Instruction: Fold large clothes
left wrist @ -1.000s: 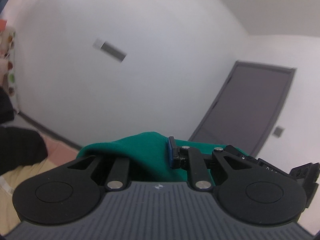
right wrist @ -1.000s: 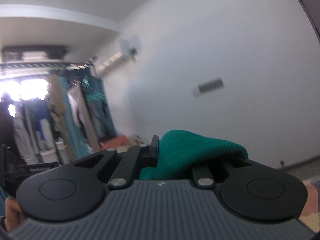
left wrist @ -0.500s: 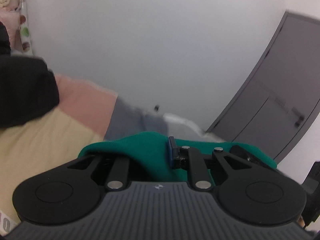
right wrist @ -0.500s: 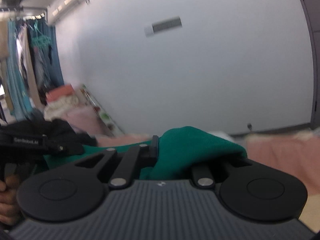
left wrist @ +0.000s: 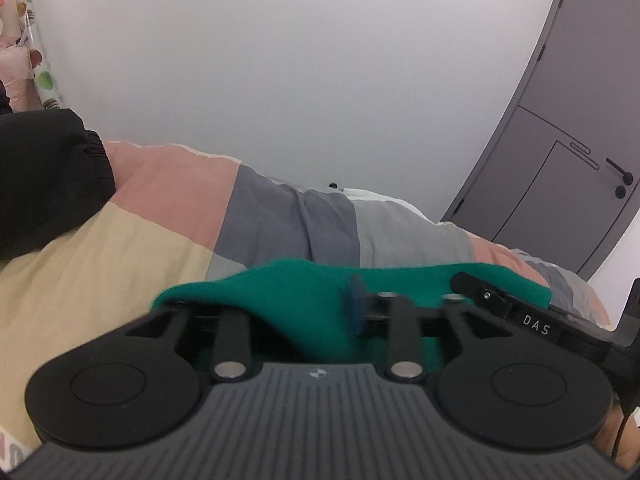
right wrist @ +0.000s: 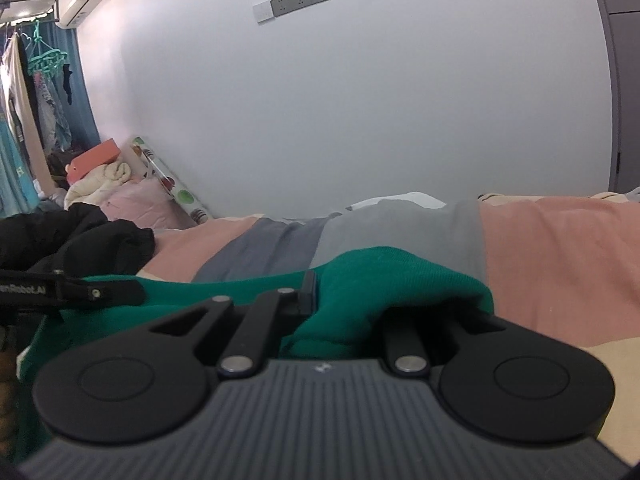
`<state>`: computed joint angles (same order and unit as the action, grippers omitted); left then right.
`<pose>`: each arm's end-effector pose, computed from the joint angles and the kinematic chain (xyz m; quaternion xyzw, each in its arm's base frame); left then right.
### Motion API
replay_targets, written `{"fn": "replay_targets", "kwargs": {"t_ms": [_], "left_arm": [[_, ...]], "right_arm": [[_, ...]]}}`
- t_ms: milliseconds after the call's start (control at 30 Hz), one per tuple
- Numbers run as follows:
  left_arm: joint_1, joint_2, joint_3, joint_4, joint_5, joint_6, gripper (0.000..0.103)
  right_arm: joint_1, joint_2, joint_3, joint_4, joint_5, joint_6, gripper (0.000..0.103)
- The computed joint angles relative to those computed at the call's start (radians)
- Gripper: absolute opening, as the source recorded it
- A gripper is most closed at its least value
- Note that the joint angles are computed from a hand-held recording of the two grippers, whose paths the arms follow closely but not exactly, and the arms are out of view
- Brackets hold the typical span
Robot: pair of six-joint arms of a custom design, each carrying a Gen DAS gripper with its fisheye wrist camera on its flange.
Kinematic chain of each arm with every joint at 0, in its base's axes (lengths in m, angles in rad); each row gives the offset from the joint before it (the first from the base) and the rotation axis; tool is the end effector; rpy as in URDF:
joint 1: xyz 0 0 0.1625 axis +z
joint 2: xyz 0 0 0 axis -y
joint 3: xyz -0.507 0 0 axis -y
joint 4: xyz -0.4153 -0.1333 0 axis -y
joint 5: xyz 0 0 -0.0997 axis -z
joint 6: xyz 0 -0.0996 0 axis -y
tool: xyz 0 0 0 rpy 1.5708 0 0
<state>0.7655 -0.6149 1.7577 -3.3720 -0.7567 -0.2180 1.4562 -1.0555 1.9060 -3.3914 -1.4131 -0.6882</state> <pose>-0.3674 -0.6383 0.0841 0.1290 0.8688 -0.4423 0.1813 0.0724 -0.6740 0.3182 0.2847 -0.8355 0.4551 0.1175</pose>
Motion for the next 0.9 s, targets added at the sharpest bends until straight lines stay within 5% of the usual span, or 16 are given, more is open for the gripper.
{"fn": "replay_targets", "kwargs": {"t_ms": [67, 133, 400, 667, 900], "left_arm": [[-0.013, -0.009, 0.01, 0.035, 0.025, -0.033, 0.078], [-0.037, -0.015, 0.032, 0.043, 0.075, -0.046, 0.078], [-0.184, -0.112, 0.197, 0.12, 0.186, -0.248, 0.078], [-0.422, -0.303, 0.41, 0.525, 0.25, -0.802, 0.078], [-0.621, -0.376, 0.534, 0.728, 0.188, -1.218, 0.078]], "right_arm": [[-0.001, -0.017, 0.011, 0.015, -0.002, 0.003, 0.033], [-0.002, -0.038, 0.032, 0.019, 0.006, 0.0, 0.05], [0.015, -0.16, 0.184, -0.051, -0.017, 0.025, 0.051], [0.019, -0.41, 0.429, -0.09, -0.007, 0.014, 0.051], [-0.041, -0.687, 0.617, 0.0, 0.022, -0.015, 0.051]]}}
